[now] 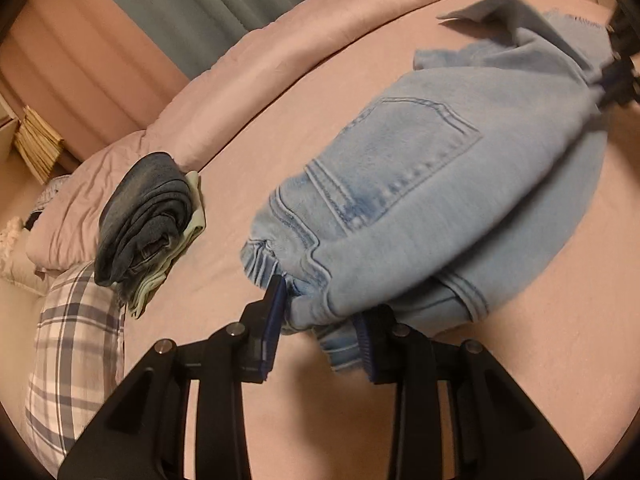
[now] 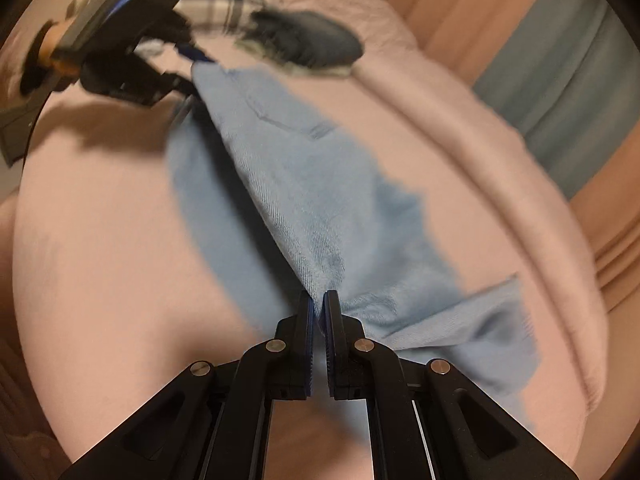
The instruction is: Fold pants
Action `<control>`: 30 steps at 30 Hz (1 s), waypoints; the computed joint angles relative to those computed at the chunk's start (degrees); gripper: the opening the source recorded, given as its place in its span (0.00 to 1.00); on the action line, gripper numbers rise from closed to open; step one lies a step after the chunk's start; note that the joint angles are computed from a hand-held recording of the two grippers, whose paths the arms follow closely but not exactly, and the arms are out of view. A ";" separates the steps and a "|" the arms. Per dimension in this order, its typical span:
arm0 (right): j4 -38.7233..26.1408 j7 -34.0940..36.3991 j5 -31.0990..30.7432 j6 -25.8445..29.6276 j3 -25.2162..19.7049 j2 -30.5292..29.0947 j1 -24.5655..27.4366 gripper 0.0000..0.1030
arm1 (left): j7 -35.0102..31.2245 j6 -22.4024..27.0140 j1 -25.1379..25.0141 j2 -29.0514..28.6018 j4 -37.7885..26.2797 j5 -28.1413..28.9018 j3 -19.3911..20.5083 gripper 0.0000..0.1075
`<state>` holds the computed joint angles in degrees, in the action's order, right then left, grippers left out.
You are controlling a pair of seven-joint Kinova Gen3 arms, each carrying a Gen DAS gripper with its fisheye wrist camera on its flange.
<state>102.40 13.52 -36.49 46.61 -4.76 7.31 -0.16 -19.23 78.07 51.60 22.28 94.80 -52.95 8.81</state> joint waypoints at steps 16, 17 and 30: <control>4.43 -1.46 3.07 -4.88 0.28 0.04 -2.21 0.05 | -2.97 5.69 4.67 5.85 -0.98 -3.33 -0.20 0.29; 4.02 -1.79 2.77 -3.96 1.91 -0.06 -3.41 0.05 | -2.70 5.82 4.95 5.69 -0.82 -3.44 -0.48 0.31; -13.39 -20.29 -6.17 18.71 -1.33 8.24 9.10 0.31 | 13.95 -0.36 3.63 -2.70 -1.48 -2.77 1.46 0.64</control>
<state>89.01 -6.76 -42.66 65.33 -6.09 15.55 8.94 -5.29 77.72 55.23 19.58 93.32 -55.72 10.27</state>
